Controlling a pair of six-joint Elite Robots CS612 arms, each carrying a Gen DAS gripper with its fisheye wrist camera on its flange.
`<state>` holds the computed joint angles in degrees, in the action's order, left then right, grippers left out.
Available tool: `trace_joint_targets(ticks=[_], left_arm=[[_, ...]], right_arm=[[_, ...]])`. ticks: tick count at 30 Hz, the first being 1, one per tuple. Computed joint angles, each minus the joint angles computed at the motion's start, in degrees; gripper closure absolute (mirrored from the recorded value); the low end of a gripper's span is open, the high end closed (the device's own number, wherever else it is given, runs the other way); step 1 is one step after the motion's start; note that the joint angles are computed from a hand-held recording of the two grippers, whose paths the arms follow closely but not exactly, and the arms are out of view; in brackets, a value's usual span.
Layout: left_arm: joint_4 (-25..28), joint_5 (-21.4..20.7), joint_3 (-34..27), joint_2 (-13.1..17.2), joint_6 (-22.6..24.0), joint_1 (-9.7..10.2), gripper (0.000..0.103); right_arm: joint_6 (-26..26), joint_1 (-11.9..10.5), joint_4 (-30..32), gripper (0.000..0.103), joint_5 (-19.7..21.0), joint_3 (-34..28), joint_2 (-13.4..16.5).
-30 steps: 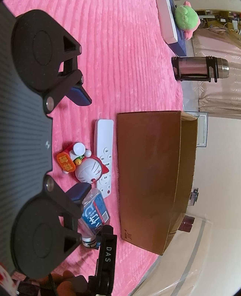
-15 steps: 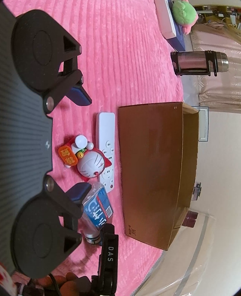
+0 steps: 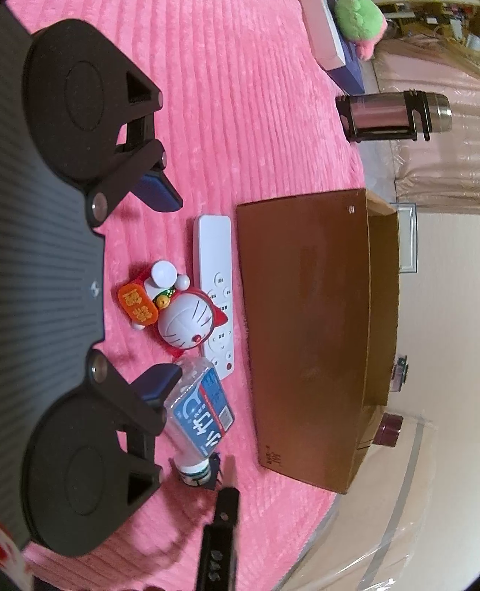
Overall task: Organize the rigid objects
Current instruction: 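Grasp the red Doraemon figure with the left tool while the right tool lifts the router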
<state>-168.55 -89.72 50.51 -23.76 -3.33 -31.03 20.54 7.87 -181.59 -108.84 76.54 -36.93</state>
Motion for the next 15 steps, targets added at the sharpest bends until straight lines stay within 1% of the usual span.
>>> trace_joint_targets(ticks=[3,8,11,15], left_arm=[[1.1,-0.74,-0.96,0.53,3.83,-0.04,0.024],[2.83,-1.11,-3.25,1.6,12.27,-0.1,0.038],[4.36,-1.58,-4.9,2.3,18.52,-0.12,0.043],[7.27,-2.49,-7.1,3.16,24.92,-0.11,0.046]], right_arm=[[-1.11,-0.25,-1.16,0.017,-0.24,1.41,-0.69],[-1.33,-0.57,-1.95,0.017,0.1,3.12,-1.52],[-1.15,-0.65,-2.13,0.017,0.49,3.56,-1.71],[-0.97,-0.72,-2.34,0.017,0.8,3.93,-1.84]])
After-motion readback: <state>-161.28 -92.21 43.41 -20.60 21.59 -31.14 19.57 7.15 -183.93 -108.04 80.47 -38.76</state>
